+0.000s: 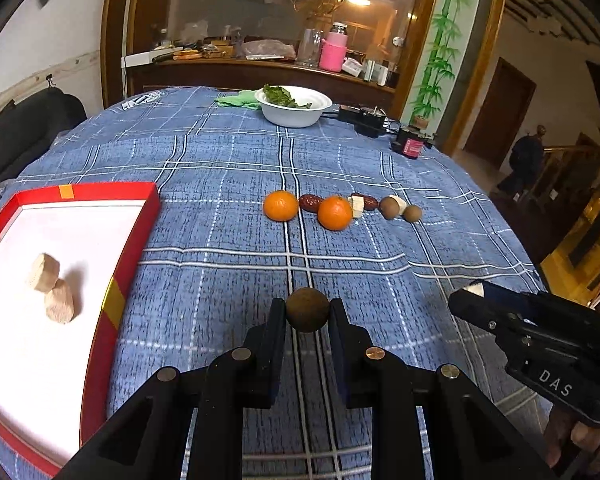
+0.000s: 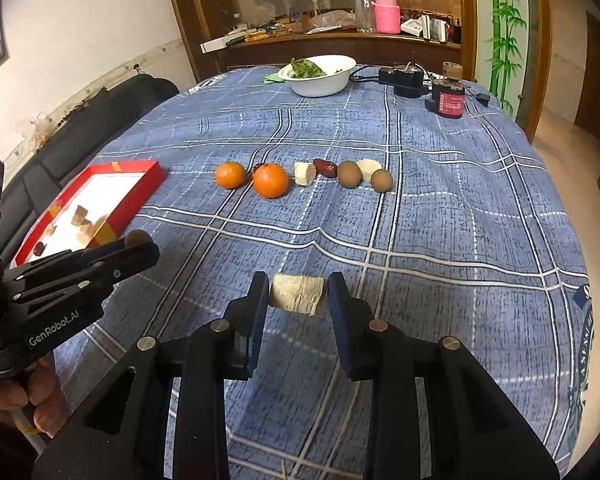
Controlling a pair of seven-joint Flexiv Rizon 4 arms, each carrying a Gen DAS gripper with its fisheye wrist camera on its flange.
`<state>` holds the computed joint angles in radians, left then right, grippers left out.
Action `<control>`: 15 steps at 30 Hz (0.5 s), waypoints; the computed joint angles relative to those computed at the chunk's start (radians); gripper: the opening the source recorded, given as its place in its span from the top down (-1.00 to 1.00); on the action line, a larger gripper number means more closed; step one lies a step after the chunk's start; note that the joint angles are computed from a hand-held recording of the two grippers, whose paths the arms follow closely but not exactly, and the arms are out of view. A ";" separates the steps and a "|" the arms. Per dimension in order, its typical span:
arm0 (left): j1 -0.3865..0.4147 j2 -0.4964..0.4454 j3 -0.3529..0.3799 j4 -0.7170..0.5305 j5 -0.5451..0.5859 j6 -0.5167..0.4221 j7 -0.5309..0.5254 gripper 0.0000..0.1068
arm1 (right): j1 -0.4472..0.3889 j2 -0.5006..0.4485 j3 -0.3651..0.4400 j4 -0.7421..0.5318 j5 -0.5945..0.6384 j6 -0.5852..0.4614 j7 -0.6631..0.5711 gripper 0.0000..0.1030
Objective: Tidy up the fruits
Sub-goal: 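Lift the white cube and brown kiwi with both grippers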
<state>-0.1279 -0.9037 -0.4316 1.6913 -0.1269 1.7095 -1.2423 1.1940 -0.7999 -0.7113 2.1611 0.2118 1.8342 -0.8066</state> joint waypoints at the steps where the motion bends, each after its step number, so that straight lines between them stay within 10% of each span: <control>1: 0.004 0.003 -0.004 0.008 0.003 0.002 0.001 0.62 | 0.009 0.000 -0.006 0.002 0.003 -0.001 0.002 0.43; 15: 0.073 0.026 -0.071 0.086 0.063 0.053 -0.005 0.62 | 0.073 0.008 -0.053 0.016 -0.039 -0.055 0.035 0.43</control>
<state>-0.0550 -0.8777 -0.5024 1.7772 -0.0640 1.7626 -1.2478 1.2672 -0.7924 -0.7646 2.1770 0.1731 1.7790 -0.7720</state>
